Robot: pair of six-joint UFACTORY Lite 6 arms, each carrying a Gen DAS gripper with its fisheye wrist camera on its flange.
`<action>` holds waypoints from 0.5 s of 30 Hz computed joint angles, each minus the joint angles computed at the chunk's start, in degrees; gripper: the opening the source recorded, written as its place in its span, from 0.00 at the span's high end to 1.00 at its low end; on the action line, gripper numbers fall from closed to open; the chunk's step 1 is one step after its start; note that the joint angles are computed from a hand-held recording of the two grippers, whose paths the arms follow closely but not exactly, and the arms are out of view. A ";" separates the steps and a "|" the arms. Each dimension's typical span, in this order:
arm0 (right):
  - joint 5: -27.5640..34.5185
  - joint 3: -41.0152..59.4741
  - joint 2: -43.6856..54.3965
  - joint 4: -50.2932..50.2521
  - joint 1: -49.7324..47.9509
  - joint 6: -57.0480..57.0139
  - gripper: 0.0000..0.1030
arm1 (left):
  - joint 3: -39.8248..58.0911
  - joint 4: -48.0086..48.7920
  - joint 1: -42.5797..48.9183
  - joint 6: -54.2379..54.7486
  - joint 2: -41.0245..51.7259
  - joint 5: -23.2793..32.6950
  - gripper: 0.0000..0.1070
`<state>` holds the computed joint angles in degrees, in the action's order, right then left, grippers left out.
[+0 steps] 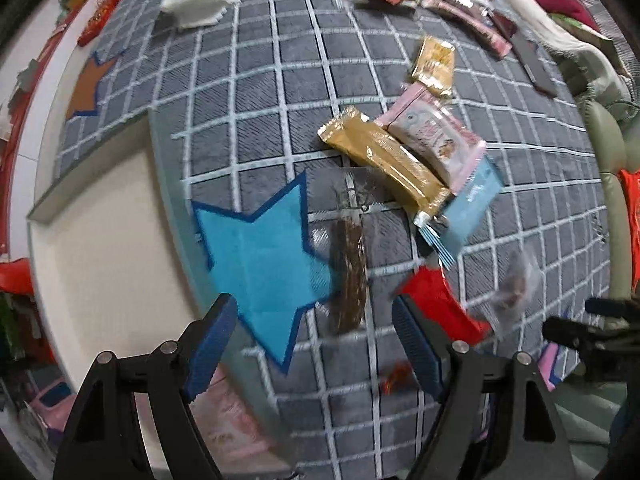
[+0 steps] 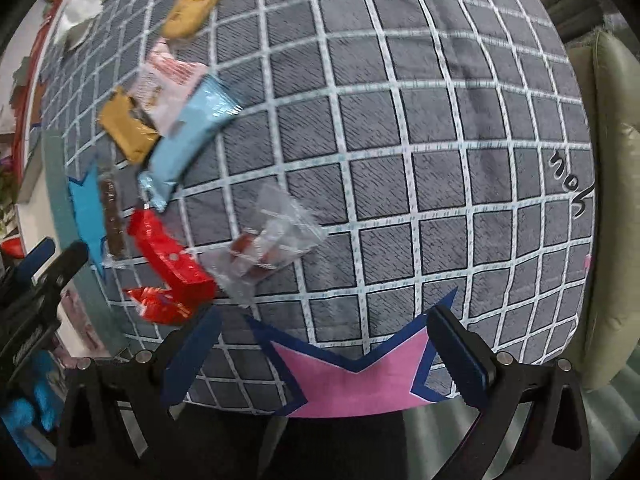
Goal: Organize snacks
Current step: 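Grasp the clear jerky bag with the left tool while right tool grasps a clear candy bag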
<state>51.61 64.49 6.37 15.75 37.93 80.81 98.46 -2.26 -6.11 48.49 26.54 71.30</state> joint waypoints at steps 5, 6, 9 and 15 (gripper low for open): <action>-10.12 -6.92 -0.57 6.38 -2.49 0.15 0.00 | -5.10 1.70 -1.73 -2.07 -0.43 -5.83 0.23; -12.65 -8.02 -0.27 8.39 -3.15 0.10 0.00 | -5.65 1.97 -1.87 -2.40 -0.24 -6.52 0.23; -16.80 -9.41 2.04 13.00 -5.83 -1.69 0.00 | -7.27 2.97 -2.25 -3.29 0.31 -8.52 0.23; -9.26 2.61 14.28 8.29 -5.98 -0.02 0.00 | -11.46 0.79 -0.90 -0.45 -1.07 -12.20 0.20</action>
